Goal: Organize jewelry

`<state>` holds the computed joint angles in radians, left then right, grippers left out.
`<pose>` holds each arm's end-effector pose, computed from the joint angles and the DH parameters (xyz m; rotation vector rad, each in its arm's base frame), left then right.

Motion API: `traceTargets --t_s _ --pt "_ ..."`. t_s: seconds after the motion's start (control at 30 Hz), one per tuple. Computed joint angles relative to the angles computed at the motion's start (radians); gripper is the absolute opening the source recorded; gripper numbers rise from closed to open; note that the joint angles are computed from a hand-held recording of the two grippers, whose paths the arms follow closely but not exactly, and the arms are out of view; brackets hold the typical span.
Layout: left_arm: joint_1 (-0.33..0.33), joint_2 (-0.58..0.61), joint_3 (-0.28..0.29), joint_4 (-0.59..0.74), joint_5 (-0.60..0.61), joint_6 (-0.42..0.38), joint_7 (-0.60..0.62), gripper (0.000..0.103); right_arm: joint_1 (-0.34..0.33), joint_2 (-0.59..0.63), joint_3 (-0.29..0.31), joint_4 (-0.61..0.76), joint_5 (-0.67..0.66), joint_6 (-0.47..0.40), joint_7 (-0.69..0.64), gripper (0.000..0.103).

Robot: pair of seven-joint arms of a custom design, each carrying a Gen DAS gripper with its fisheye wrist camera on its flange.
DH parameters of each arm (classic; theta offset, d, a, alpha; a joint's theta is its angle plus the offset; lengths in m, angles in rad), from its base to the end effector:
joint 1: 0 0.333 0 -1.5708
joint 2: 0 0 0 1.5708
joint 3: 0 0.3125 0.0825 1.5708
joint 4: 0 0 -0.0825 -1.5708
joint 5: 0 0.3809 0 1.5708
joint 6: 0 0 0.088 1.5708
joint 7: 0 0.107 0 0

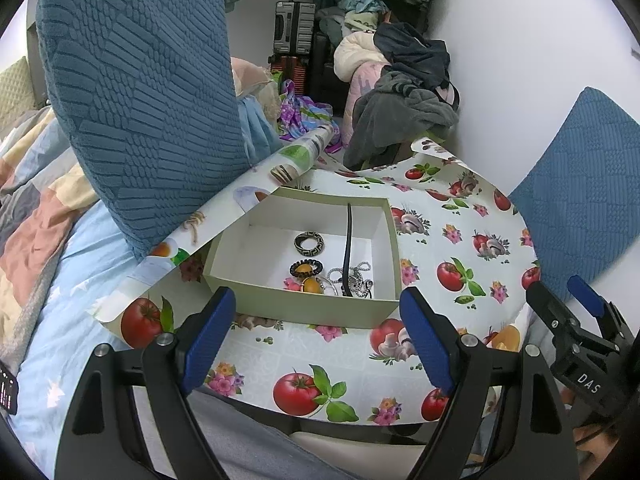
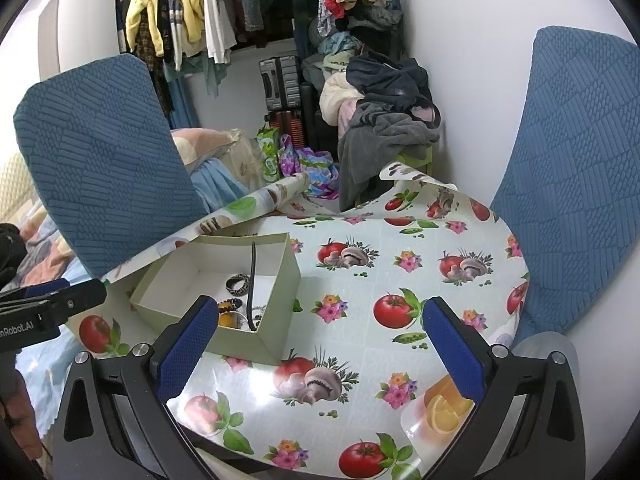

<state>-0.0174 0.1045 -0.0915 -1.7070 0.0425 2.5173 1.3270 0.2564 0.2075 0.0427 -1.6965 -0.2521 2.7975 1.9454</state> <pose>0.6370 -0.0671 0.6004 -1.9477 1.7382 -0.7681 0.6377 0.2060 0.5755 -1.7404 1.5489 -0.6820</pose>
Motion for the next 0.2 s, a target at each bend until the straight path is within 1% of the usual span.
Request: traceTargets --t_s 0.2 --pt "-0.005 0.000 -0.002 0.000 0.003 -0.002 -0.006 0.084 0.000 0.000 0.000 0.001 -0.001 0.000 -0.002 0.103"
